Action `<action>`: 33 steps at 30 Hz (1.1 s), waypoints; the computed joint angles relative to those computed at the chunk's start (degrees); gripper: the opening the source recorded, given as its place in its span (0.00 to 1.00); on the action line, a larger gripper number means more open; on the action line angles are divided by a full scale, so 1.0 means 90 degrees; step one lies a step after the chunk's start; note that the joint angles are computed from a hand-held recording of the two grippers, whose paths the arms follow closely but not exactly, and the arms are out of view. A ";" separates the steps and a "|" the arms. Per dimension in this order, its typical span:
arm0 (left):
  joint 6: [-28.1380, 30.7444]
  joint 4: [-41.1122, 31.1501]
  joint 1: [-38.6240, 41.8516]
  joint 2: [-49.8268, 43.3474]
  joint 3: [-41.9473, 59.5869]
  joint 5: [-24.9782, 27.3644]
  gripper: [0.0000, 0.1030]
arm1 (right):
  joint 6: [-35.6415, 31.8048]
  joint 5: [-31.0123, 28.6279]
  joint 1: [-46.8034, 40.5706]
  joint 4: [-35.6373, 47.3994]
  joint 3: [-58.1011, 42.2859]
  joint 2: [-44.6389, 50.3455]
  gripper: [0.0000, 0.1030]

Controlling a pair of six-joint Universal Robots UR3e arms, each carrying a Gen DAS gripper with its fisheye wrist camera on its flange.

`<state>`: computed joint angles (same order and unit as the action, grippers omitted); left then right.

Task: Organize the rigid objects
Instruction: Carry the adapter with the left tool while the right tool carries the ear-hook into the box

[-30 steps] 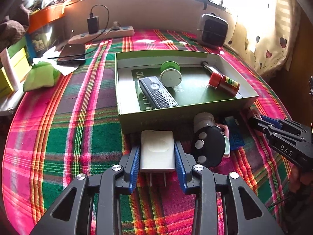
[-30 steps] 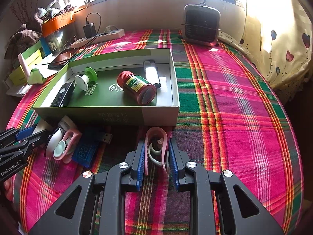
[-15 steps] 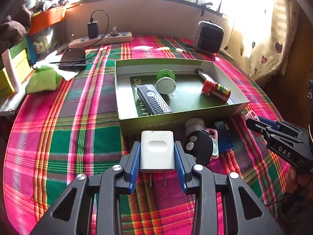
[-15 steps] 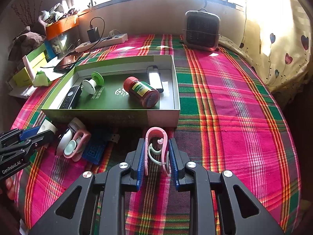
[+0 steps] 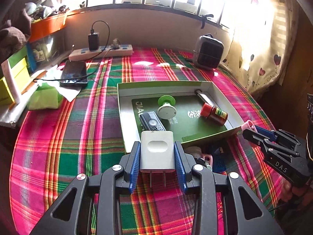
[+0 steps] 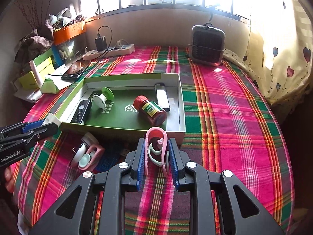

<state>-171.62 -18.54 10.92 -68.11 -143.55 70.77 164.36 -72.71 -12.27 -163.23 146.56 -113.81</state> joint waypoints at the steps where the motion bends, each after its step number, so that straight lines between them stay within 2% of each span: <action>1: -0.0012 -0.0017 0.0015 -0.0100 0.0100 -0.0021 0.31 | 0.0018 -0.0018 0.0057 -0.0030 -0.0062 0.0069 0.24; 5: -0.0048 0.0147 -0.0048 -0.0507 0.0422 0.0073 0.31 | 0.0107 -0.0076 0.0282 -0.0122 -0.0354 0.0409 0.24; 10: -0.0081 0.0171 0.0026 -0.1035 0.0856 -0.0103 0.31 | 0.0230 -0.0111 0.0536 -0.0250 -0.0788 0.0952 0.24; 16: -0.0203 0.0415 -0.0073 -0.1744 0.1398 0.0019 0.31 | 0.0346 -0.0183 0.0871 -0.0394 -0.1345 0.1664 0.24; 33: -0.0324 0.0427 -0.0336 -0.3556 0.2880 0.0267 0.31 | 0.0500 -0.0322 0.1572 -0.0377 -0.2909 0.3523 0.24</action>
<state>-174.53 -14.70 7.90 -100.11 -117.62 73.18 168.85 -75.61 1.88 -166.63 120.38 -82.10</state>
